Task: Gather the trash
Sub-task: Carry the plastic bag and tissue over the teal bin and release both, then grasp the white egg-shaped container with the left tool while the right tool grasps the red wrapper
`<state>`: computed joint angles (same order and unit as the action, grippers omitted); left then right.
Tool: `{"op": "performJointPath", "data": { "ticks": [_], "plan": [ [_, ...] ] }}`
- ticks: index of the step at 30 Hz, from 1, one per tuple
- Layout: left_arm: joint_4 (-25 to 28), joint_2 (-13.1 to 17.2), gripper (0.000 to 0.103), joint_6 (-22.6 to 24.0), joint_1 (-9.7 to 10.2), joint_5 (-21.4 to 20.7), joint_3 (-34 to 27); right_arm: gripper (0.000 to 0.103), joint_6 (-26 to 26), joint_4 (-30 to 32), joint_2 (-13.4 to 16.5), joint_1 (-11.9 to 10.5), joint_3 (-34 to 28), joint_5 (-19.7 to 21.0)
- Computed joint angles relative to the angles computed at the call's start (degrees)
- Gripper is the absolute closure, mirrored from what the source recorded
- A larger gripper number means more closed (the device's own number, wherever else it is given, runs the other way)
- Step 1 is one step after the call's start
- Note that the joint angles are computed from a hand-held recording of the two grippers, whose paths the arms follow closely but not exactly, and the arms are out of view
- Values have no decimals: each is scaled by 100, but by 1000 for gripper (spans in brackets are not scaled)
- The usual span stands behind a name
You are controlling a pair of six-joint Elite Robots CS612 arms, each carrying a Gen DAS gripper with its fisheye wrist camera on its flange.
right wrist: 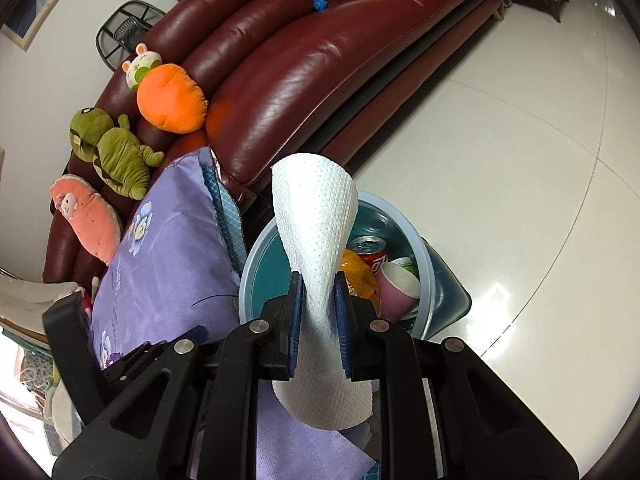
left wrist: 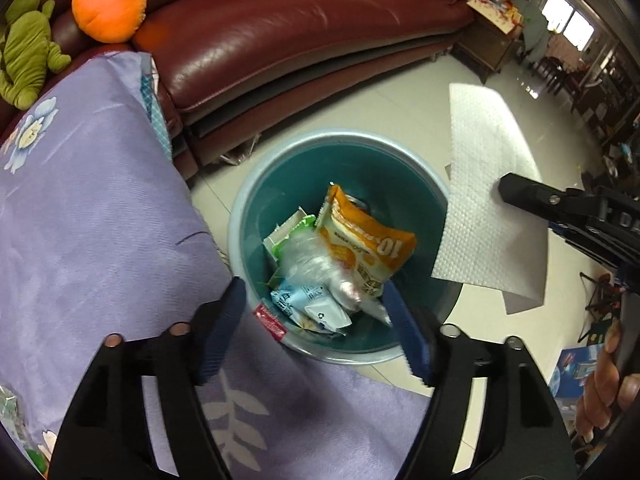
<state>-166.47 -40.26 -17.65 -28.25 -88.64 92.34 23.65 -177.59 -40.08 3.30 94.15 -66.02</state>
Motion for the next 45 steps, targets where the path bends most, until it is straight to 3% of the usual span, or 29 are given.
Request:
{"op": "performJointPath", "data": {
  "ticks": [4,14,16,17,18,22,26,29,45],
  "plan": [
    [-247,-141,18,-52,18,176,234,86,-89,164,46,71,-138,-15],
    [-879,-482,15,-761,240,364,923,85,-242,607,211,255,-479,-245],
    [-881,-513,15,-874,300,353,978,74,-234,768,250,298,-556,-284],
    [-889,-518,15,-908,322,344,993,60,-227,789,258,309,-573,-306],
    [-897,-527,15,-956,355,316,1014,55,-232,812,264,337,-594,-374],
    [-960,-548,15,-1029,415,225,1059,54,-244,899,249,392,-628,-476],
    [-1028,-567,15,-1025,431,129,1112,36,-215,883,186,424,-586,-604],
    [-1076,-588,13,-1017,435,59,1155,29,-165,903,126,440,-532,-644],
    [-1662,-915,11,-1163,475,61,1704,27,-319,834,-254,647,-175,-574]
  ]
}}
